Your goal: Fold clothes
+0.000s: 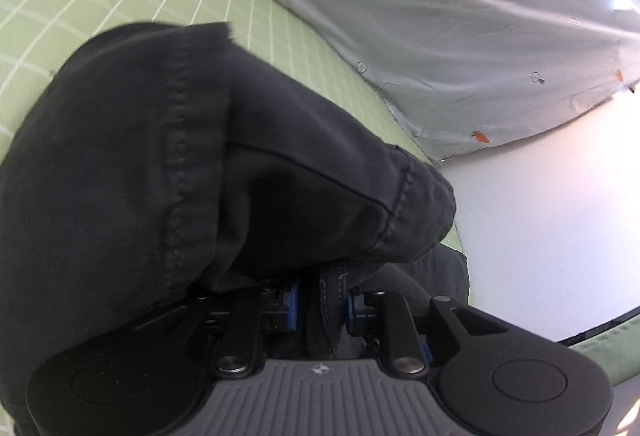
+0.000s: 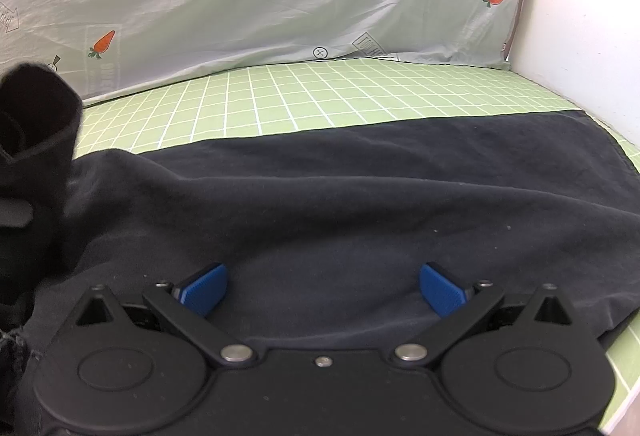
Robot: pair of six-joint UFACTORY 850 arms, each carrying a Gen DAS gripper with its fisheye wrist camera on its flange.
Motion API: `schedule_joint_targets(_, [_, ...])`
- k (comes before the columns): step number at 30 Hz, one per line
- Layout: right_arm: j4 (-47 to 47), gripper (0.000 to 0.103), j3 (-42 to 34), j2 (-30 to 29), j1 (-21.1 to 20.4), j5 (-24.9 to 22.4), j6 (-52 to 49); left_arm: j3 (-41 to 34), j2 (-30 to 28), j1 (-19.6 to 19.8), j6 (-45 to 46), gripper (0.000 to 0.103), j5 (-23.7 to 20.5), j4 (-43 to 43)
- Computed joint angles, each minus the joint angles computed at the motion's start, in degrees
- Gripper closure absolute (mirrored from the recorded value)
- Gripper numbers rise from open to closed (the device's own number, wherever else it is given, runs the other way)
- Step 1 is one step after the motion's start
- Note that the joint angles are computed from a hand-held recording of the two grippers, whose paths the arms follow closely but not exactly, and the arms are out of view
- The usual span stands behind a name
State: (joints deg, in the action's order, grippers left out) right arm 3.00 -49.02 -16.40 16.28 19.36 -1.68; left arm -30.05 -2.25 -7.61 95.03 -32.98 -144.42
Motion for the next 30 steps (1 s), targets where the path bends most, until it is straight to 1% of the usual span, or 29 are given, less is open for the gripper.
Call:
schedule_joint_targets(2, [-0.1,0.0,0.0,0.0,-0.1,0.0,0.0,-0.2,-0.4,0.4,-1.3,0.077,-0.7,1.1])
schedule_joint_targets(4, [-0.2,0.0,-0.1,0.0,-0.1,-0.3,-0.1,-0.7,-0.4,0.6,-2.9,0.077,-0.2,2.8])
schedule_joint_targets(5, [-0.4,0.0,-0.1,0.0,0.0,-0.5,-0.1,-1.0,-0.2,0.6,-3.5,0.075,0.4,3.7])
schedule_joint_targets(7, [-3.7,0.0,-1.3,0.1,-0.5,-3.6,2.4,-1.9,0.3,0.4,-5.0,0.067,1.8,6.2])
schedule_joint_targets(8, [-6.4,0.0,-2.0,0.2,-0.7,-5.6,4.6,-2.2,0.6,0.4,-5.3,0.057,1.9,7.2])
schedule_joint_targets(9, [-9.3,0.0,-2.9,0.2,-0.9,-8.1,7.2,-2.5,0.9,0.3,-5.5,0.042,1.7,7.9])
schedule_joint_targets(11, [-11.0,0.0,-4.6,0.4,-0.8,-12.9,8.5,-3.1,1.7,-0.1,-5.1,0.03,1.7,8.6])
schedule_joint_targets(13, [-10.0,0.0,-4.4,1.2,-0.6,-13.5,7.4,-3.7,2.5,-0.7,-2.8,0.029,2.3,7.8])
schedule_joint_targets(16, [-7.5,0.0,-4.1,2.4,-0.2,-14.3,4.9,-4.9,3.7,-1.3,0.0,0.024,4.3,8.0])
schedule_joint_targets(17, [-8.9,0.0,-4.1,2.7,-0.2,-14.5,6.4,-5.1,4.2,-1.7,1.4,0.024,5.4,7.1])
schedule_joint_targets(21, [-20.9,0.0,-4.4,3.4,-0.3,-14.8,19.1,-5.6,6.2,-2.6,4.7,0.024,11.4,5.1])
schedule_joint_targets(23, [-22.3,0.0,-4.7,3.8,-0.2,-14.8,20.5,-5.0,7.6,-2.3,6.4,0.024,12.5,5.3])
schedule_joint_targets(25, [-25.8,0.0,-4.9,4.4,-0.2,-14.7,24.5,-3.1,10.3,-1.0,6.9,0.023,12.7,6.6])
schedule_joint_targets(26, [-28.8,0.0,-5.0,4.6,-0.2,-14.7,27.8,-2.2,11.6,-1.3,9.5,0.021,14.0,4.2])
schedule_joint_targets(28, [-36.9,0.0,-5.3,4.8,-0.3,-14.4,36.4,-1.5,13.3,-2.1,14.9,0.02,17.1,-1.9])
schedule_joint_targets(29, [-38.3,0.0,-5.5,4.8,-0.2,-14.3,38.0,-1.2,14.3,-2.4,17.7,0.02,18.6,-5.2])
schedule_joint_targets(30, [-40.6,0.0,-5.5,4.8,-0.1,-14.2,39.9,-0.8,14.9,-2.1,18.1,0.02,19.0,-6.3])
